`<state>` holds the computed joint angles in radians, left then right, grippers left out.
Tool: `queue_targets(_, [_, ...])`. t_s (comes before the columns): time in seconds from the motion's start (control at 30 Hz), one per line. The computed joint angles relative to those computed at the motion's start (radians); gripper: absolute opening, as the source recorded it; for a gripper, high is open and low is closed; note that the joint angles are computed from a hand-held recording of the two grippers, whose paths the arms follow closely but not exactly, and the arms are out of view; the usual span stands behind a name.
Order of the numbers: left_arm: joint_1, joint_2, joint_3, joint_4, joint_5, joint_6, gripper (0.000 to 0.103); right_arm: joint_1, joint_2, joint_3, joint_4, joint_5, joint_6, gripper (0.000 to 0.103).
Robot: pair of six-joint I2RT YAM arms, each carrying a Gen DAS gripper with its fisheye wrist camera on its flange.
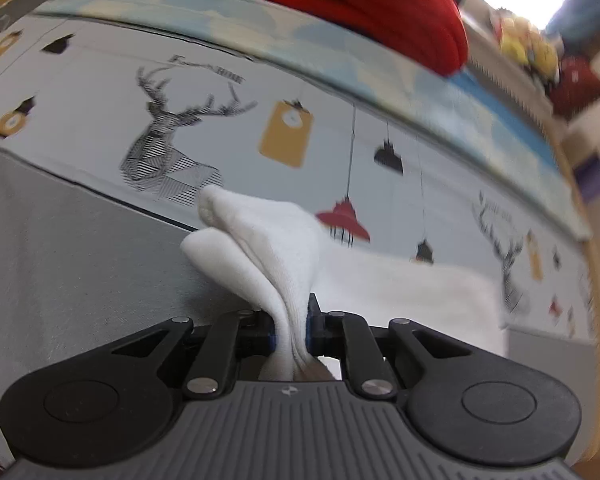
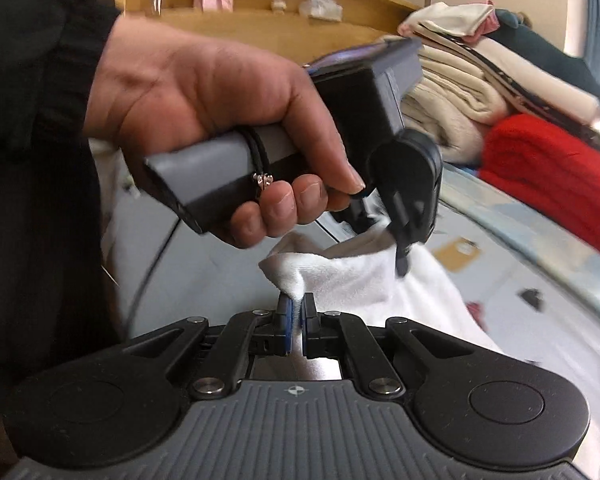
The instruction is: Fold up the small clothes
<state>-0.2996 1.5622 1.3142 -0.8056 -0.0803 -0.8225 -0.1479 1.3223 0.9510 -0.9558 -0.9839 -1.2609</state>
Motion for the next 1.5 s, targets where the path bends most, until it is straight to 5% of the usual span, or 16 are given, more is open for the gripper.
queue_targets(0.43, [-0.188,0.207,0.245,0.055,0.015,0.017,0.013,-0.329,0.192,0.159,-0.127,0.008,-0.035,0.004])
queue_targets(0.67, [-0.345,0.384,0.438,0.183,0.042,0.089,0.015,-0.564,0.372,0.299,-0.09,0.059,0.092,0.003])
queue_targets(0.8, [-0.38,0.419,0.463,0.244,0.081,0.131,0.042,-0.645,0.461,0.389,-0.054,0.099,0.197,0.003])
queue_targets(1.0, [-0.36,0.412,0.448,0.164,0.059,0.089,0.042,-0.611,0.569,0.408,0.058,0.46,0.373,0.005])
queue_targets(1.17, [-0.354,0.478,0.523,-0.024,0.078,0.147,0.04,-0.618,0.643,0.495,-0.014,0.384,0.485,0.01])
queue_targets(1.23, [-0.345,0.479,0.504,-0.042,0.106,0.147,0.04,-0.599,0.639,0.496,0.016,0.371,0.56,0.034])
queue_targets(1.3, [-0.334,0.459,0.445,-0.011,0.142,0.138,0.042,-0.579,0.659,0.509,0.049,0.389,0.623,0.043])
queue_targets(1.5, [-0.327,0.528,0.435,-0.051,0.216,0.202,0.045,-0.525,0.747,0.55,0.047,0.48,0.683,0.039])
